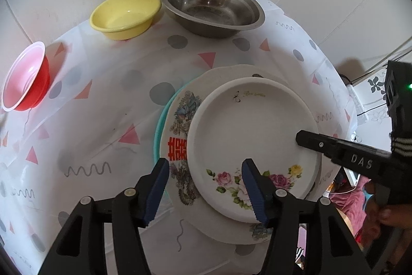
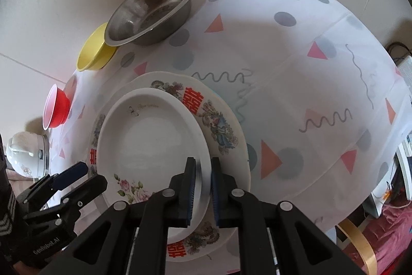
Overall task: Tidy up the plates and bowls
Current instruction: 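Lower the rose-pattern plate onto the red-character plate and open the right gripper, then move the right tool from the plate stack toward the stainless steel bowl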
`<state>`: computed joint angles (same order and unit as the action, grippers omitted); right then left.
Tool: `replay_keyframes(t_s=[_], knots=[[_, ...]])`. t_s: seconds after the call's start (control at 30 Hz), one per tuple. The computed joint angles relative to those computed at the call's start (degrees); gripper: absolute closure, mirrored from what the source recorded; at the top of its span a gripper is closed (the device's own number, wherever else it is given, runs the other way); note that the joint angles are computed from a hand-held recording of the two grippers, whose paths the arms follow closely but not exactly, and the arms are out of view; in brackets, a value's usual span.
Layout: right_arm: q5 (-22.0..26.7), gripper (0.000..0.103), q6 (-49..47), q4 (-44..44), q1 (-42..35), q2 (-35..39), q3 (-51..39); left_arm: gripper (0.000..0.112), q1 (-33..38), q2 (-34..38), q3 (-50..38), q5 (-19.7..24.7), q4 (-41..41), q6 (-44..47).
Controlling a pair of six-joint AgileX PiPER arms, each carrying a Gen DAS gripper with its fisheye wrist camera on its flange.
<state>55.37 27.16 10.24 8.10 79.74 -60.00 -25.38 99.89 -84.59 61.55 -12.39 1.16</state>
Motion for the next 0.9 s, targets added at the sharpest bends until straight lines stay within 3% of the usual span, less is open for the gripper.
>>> replay_keyframes(t_s=[0.1,0.23,0.67,0.9], knots=[[0.70,0.089,0.37,-0.41,0.20,0.38,-0.70,0.045,-0.74,0.05,0.23,-0.25,2.11,-1.76],[0.97,0.082,1.53,-3.66,3.27,1.51,-2.18,0.045,0.18,0.46,1.10,-0.15,1.44,-2.61],[6.63,0.078,3.30,-17.85,12.04,5.00,-7.10,0.045,1.37,-1.33,3.34,-2.25,2.64,-3.66],[7.69,0.077,3.52,-21.05,13.82,5.41,-7.39,0.045,1.08,-0.81,3.59,-2.43,2.78,-3.85]])
